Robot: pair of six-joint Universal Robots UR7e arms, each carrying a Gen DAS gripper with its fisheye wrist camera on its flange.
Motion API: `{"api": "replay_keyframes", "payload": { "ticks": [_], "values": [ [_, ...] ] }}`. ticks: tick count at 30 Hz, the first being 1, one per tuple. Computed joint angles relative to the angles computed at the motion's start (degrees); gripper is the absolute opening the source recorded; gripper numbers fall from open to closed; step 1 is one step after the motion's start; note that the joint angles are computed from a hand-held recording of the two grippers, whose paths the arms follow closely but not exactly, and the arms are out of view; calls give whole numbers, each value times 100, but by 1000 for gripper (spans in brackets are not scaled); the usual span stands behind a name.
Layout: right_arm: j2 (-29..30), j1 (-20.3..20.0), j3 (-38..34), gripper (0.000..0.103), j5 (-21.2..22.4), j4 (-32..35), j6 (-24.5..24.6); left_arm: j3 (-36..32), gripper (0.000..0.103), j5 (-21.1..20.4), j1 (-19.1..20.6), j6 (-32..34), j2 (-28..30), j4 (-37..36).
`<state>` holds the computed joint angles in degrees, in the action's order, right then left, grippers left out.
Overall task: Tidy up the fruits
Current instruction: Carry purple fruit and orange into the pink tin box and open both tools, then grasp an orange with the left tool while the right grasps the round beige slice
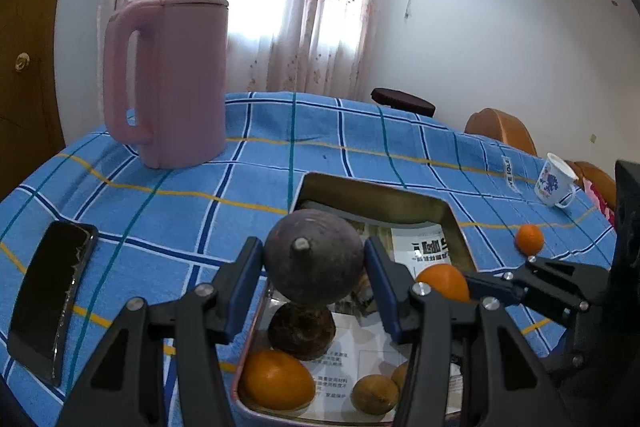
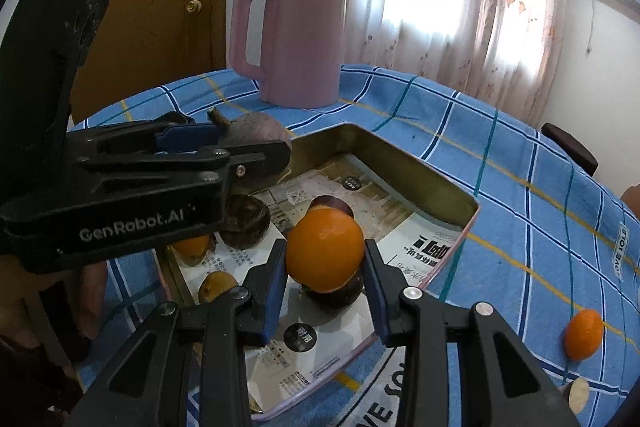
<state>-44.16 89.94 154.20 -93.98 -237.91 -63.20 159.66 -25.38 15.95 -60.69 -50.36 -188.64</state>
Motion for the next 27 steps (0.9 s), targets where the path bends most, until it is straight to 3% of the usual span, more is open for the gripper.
{"api": "replay_keyframes", "payload": {
  "ticks": [7,8,10,14,16,20,23,27],
  "values": [
    [-108,57,-44,40,-108,385,50,-127,54,-147,115,205,-3,87],
    [-127,33,-32,42,-76,372,74,-148,54,-144,118,162,-30,195],
    [-206,-57,0,56,75,389,116,-164,55,-130,93,82,-30,291],
    [-247,-161,90,56,204,236,73,-119,65,24,-91,-93,-77,440],
    [-311,-251,198,56,288,89,22,-113,70,98,-228,-389,-233,866],
    [-637,-734,633,56,662,-513,-247,-102,78,176,-507,-686,-270,1087],
    [-1258,-1346,902,56,955,-600,-364,-200,79,121,-615,-401,-6,679],
    [-1805,-2011,912,57,936,-761,-312,-432,84,-10,-660,205,448,-36]
  ]
}}
